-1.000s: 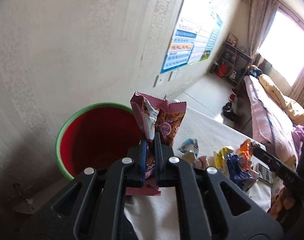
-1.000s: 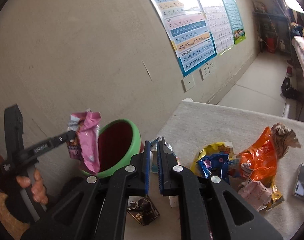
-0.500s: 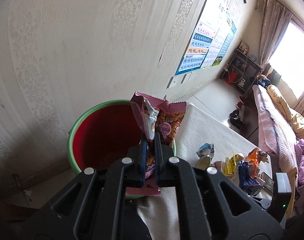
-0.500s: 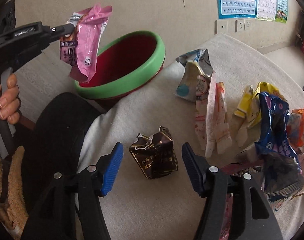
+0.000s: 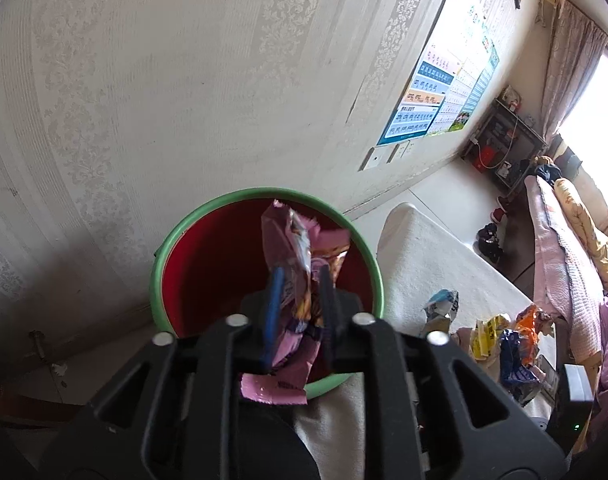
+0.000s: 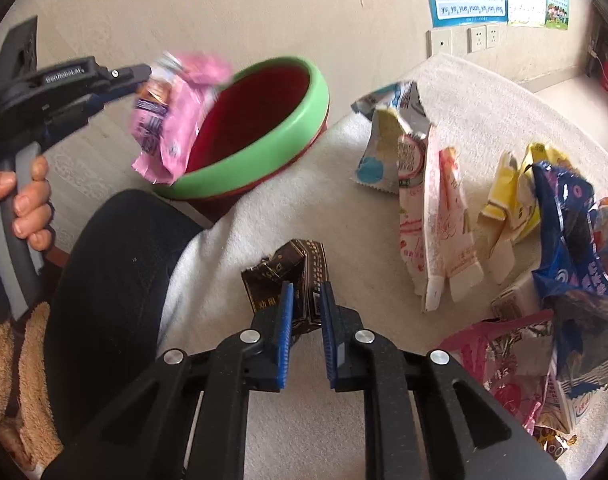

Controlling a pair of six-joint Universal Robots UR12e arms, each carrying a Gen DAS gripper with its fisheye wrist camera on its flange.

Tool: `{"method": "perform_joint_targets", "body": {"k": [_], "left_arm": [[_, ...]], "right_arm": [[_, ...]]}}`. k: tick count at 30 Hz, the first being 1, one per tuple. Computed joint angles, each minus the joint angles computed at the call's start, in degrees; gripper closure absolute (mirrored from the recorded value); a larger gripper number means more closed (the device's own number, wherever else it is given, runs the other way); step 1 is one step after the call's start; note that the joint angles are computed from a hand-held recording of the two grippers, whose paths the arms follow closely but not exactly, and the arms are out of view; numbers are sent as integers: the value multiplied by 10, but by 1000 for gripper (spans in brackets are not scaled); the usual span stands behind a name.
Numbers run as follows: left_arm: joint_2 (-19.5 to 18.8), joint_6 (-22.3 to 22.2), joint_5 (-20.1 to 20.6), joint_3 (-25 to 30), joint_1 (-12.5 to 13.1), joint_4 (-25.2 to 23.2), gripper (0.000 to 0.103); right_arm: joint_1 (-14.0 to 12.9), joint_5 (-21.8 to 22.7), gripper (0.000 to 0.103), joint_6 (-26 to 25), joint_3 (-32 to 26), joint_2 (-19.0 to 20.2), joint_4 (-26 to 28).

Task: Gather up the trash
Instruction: 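Drop the pink wrapper into the bin with left tool while right grasps foil wrapper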

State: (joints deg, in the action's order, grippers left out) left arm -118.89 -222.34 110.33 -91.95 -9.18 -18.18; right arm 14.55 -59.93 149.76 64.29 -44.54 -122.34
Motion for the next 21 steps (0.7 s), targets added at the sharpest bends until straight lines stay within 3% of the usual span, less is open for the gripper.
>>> {"method": "perform_joint_targets", "body": {"k": [1, 2, 10, 12, 14, 19, 21], "left_arm": [[1, -7, 7, -4, -1, 7, 55], [1, -13, 9, -9, -1, 18, 53], [0, -49, 1, -31, -4, 35, 47], [-2, -58, 4, -30, -4, 33, 46], [-1, -75, 12, -36, -4, 49, 36], [3, -126, 1, -56, 2, 77, 36], [5, -140, -9, -62, 6, 84, 36]], "right_arm": [[-3, 4, 90, 2, 1, -1, -5], [-4, 8, 91, 6, 2, -2, -9], [-9, 62, 93, 38, -24, 5, -15], [-6, 77, 103, 54, -48, 15, -14], [0, 82, 102, 67, -79, 31, -15], [23, 77, 102, 45, -151, 65, -2], [29, 72, 97, 35, -176, 76, 17]]}}
